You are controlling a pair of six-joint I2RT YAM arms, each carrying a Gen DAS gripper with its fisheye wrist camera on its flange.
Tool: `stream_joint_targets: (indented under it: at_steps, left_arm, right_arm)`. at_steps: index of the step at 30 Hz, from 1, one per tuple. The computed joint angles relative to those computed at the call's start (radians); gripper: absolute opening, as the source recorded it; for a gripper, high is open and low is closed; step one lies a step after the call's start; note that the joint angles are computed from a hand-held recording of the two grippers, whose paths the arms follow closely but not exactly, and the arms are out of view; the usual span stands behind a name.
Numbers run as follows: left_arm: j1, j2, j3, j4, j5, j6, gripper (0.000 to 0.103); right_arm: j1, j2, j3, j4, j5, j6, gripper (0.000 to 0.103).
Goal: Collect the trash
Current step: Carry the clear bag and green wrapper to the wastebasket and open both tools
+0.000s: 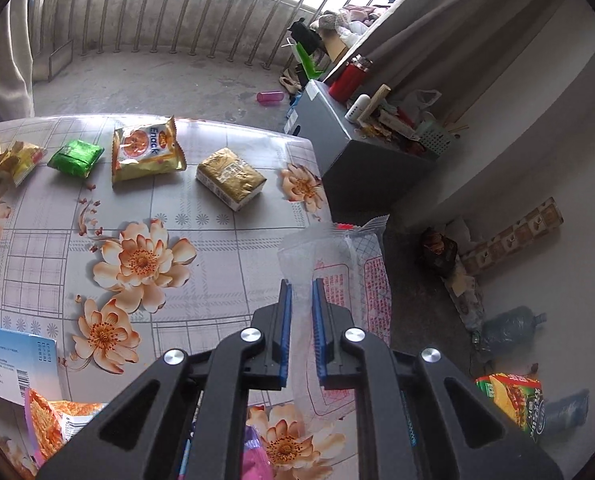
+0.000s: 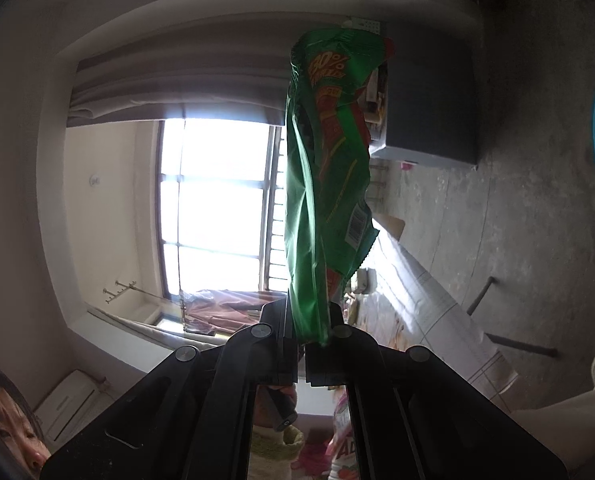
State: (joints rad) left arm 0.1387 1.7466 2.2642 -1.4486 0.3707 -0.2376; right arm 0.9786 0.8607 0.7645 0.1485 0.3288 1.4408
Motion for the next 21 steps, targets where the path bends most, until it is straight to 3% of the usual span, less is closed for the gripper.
stream_joint_targets:
  at_steps: [4, 8, 11, 14, 16, 18, 21]
  left_arm:
    - [-0.139, -0.049, 0.015, -0.004, 0.005, -0.003, 0.009]
    - [-0.341, -0.085, -0.041, 0.028, -0.041, -0.037, 0.009]
    - [-0.515, -0.076, -0.078, 0.060, -0.097, -0.080, 0.009]
    - [-0.677, -0.025, -0.096, 0.096, -0.142, -0.134, 0.009]
    - [-0.770, 0.026, -0.095, 0.127, -0.161, -0.173, 0.009]
    - [-0.855, 0.090, -0.074, 0.149, -0.187, -0.204, 0.009]
    - [-0.960, 0.225, 0.006, 0.159, -0.224, -0.231, 0.010]
  right_arm:
    - [0.069, -0.172, -0.004, -0.202, 0.163, -0.014, 0.001]
    - [0.220, -0.315, 0.005, -0.434, 0.411, 0.023, 0.001]
    - [0.366, -0.367, 0.039, -0.649, 0.603, 0.125, 0.001]
    - [0.470, -0.350, 0.120, -0.959, 0.724, 0.307, 0.001]
    - [0.475, -0.318, 0.177, -1.162, 0.719, 0.423, 0.001]
    - [0.420, -0.295, 0.215, -1.299, 0.654, 0.459, 0.001]
    - [0.211, -0.262, 0.241, -1.371, 0.456, 0.319, 0.001]
